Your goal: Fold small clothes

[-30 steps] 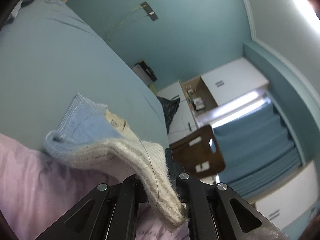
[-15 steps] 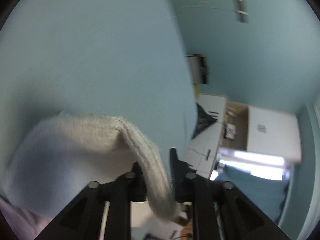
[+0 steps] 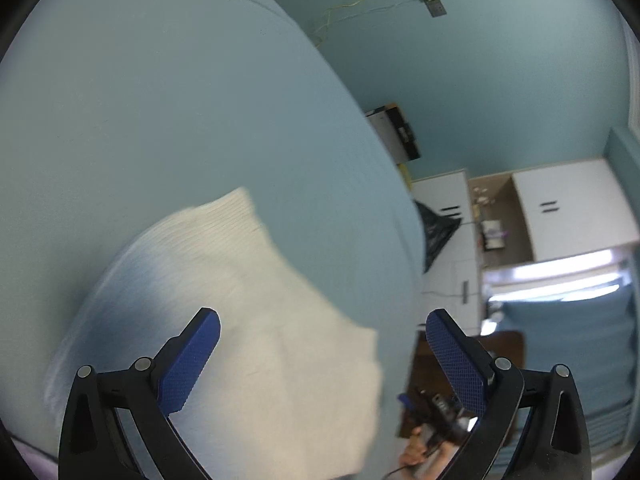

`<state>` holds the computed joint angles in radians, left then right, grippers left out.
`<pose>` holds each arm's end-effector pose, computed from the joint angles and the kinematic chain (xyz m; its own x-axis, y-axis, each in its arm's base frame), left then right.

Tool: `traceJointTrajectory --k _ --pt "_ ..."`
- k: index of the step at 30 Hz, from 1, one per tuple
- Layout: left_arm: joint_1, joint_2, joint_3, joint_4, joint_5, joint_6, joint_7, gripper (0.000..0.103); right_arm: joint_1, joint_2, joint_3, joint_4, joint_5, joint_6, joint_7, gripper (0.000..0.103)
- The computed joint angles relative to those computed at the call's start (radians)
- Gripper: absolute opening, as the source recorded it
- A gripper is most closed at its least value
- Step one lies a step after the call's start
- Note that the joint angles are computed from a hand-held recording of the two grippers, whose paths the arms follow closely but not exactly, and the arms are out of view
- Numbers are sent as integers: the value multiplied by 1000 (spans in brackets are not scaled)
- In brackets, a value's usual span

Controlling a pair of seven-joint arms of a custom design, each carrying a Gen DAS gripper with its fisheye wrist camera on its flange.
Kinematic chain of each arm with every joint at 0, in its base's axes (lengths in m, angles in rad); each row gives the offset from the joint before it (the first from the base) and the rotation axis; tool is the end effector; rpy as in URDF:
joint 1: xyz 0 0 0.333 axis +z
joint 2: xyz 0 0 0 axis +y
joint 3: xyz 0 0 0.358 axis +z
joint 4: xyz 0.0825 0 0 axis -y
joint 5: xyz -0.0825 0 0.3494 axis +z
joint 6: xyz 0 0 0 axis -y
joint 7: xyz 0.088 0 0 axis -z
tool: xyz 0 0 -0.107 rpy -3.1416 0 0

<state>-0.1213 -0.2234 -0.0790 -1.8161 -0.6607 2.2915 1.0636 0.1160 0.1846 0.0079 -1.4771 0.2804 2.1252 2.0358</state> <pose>0.4751 -0.1170 0.7540 0.2753 -0.5725 0.7723 -0.7920 -0.5904 -0.1554 0.6227 0.0894 0.6656 -0.3216 -0.8391 -0.4388 -0.8499 0.4601 -0.2569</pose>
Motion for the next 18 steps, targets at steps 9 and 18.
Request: traceJointTrajectory --k 9,18 --pt "-28 -219 -24 -328 158 -69 7 103 55 -3 24 -108 -114 -39 -160 33" --pt "-30 -189 -91 -251 382 -142 -45 103 119 -21 9 -76 -331 60 -9 12"
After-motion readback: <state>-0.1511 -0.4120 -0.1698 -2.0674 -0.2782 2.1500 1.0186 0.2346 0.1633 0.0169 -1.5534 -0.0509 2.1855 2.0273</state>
